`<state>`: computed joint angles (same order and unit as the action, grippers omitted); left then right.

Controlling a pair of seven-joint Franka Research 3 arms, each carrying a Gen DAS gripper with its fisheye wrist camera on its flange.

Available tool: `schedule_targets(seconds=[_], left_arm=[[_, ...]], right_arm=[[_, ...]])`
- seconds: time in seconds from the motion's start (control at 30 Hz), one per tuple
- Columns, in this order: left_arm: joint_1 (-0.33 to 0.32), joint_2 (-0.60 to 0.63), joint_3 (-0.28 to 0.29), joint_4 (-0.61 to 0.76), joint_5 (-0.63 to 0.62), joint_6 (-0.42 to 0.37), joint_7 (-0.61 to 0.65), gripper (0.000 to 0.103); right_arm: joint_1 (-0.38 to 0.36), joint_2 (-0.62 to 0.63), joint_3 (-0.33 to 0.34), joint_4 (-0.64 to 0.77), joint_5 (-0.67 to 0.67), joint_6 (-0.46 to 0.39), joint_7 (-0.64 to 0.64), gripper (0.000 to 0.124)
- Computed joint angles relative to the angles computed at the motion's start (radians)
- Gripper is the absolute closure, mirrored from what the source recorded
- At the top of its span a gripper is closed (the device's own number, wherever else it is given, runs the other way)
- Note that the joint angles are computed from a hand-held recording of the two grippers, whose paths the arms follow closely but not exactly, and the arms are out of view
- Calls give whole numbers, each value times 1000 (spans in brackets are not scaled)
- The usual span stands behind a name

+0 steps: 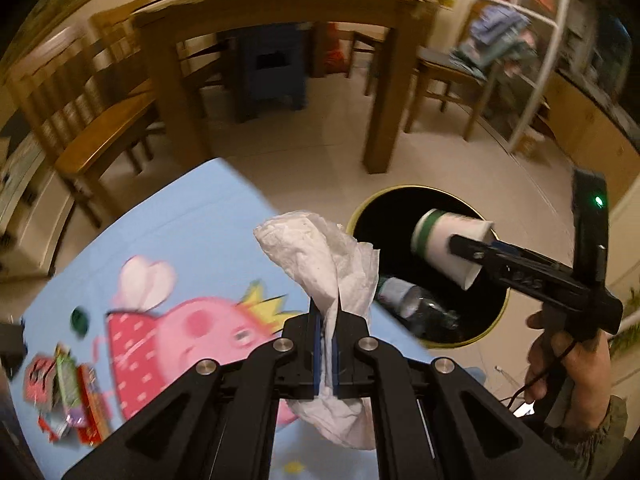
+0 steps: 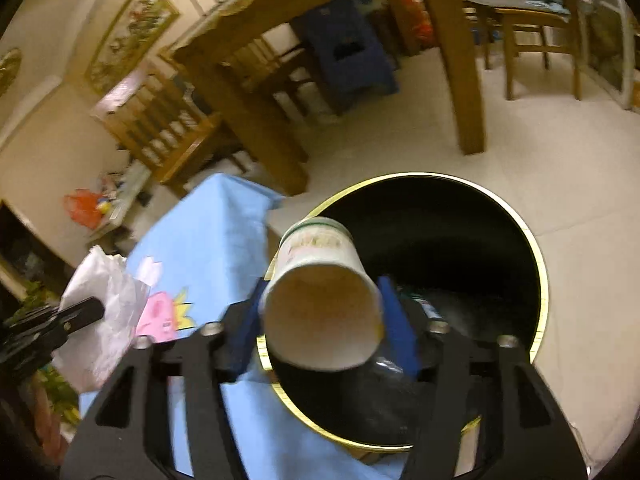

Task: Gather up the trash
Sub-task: 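Carry the paper cup over the bin and release it with the right gripper, then carry the tissue over the bin and release it with the left gripper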

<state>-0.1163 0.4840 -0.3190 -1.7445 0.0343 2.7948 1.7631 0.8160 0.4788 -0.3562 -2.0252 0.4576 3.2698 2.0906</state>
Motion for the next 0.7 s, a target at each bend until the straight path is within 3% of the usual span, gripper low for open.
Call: schedule_targets(seconds=[0.07,0.13,0.17,0.2,0.3,0.4,0.47,0.5,0.57,0.7], left_arm=[[-32,25,7,28,27,-7,-7,100],[-50,48,3,53,44,-12,-1,100],[-62,58,4,62,54,-9,-1,100],[-73,69,6,72,65,-5,-1,99],[-93,109,1,110,78,-16,-1,99],[-133,150,19,155,110,-19,-17,97],[-166,156,52,156,149,9,-51,58],[-191,161,75,162,173,25,-80,21],[-195,156,79,135,207,97,-96,15],[-222,138,109,103,273,127,-131,15]], right_arm=[[-94,-18,101,-30,20,62,-2,47],[-92,-33,109,-62,106,114,-36,42],[-131,-44,143,-87,77,154,4,40],[-138,-55,150,-114,86,195,26,40],[-47,-68,82,-147,271,254,-45,38],[-49,-85,94,-179,372,326,-62,36],[-71,-101,116,-205,400,365,-66,35],[-73,-106,123,-213,428,388,-73,35],[-91,-125,149,-248,452,436,-72,34],[-130,-142,186,-261,489,460,-109,32]])
